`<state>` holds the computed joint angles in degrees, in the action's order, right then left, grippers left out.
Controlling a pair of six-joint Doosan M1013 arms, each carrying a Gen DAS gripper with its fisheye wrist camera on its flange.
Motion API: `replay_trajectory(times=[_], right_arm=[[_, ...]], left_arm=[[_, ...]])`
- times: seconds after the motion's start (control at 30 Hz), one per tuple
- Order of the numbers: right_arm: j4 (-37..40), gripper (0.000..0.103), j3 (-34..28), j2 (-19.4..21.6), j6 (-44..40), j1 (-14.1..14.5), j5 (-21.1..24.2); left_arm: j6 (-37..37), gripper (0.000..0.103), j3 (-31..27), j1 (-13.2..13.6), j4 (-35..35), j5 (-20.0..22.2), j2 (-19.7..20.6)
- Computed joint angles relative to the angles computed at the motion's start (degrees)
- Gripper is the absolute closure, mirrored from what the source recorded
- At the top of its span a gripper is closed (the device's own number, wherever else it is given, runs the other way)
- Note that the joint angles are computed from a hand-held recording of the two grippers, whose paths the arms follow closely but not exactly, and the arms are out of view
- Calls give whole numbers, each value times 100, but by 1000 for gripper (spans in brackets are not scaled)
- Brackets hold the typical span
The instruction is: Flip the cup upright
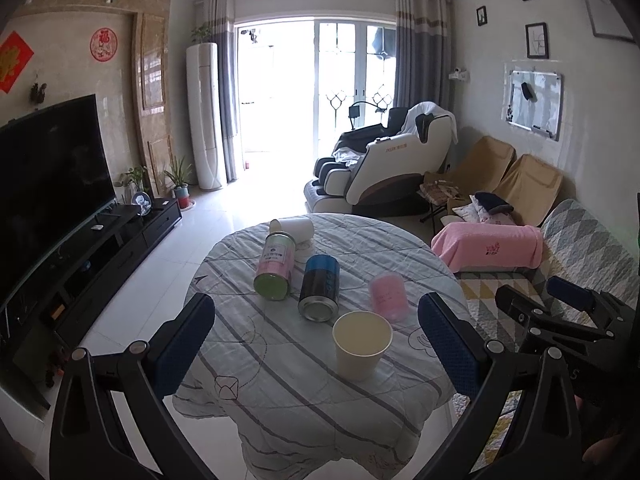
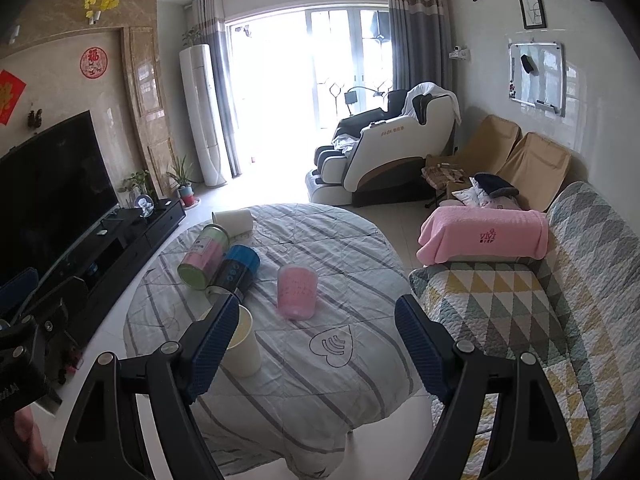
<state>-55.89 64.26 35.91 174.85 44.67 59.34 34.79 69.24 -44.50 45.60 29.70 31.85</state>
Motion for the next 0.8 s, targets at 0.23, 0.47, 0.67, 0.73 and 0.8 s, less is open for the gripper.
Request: replay_trajectory(times=[0.23, 0.47, 0.67, 0.73, 0.8], right_arm=[[76, 21, -50, 33, -104, -1, -12], [52, 21, -40, 32, -93, 3, -12], [47, 21, 2, 9, -52, -3, 6], [35, 21, 6, 4, -42, -4, 22], [39, 21, 13, -4, -45, -6, 18]], left_arm=[[14, 0, -35, 4, -17, 33, 15], [1, 0, -43, 9, -4, 14, 25], [-40, 0, -35, 6, 32, 12, 36], [-55, 0, -41, 4, 44, 11, 51], [-54, 0, -36, 5, 43, 11, 45]])
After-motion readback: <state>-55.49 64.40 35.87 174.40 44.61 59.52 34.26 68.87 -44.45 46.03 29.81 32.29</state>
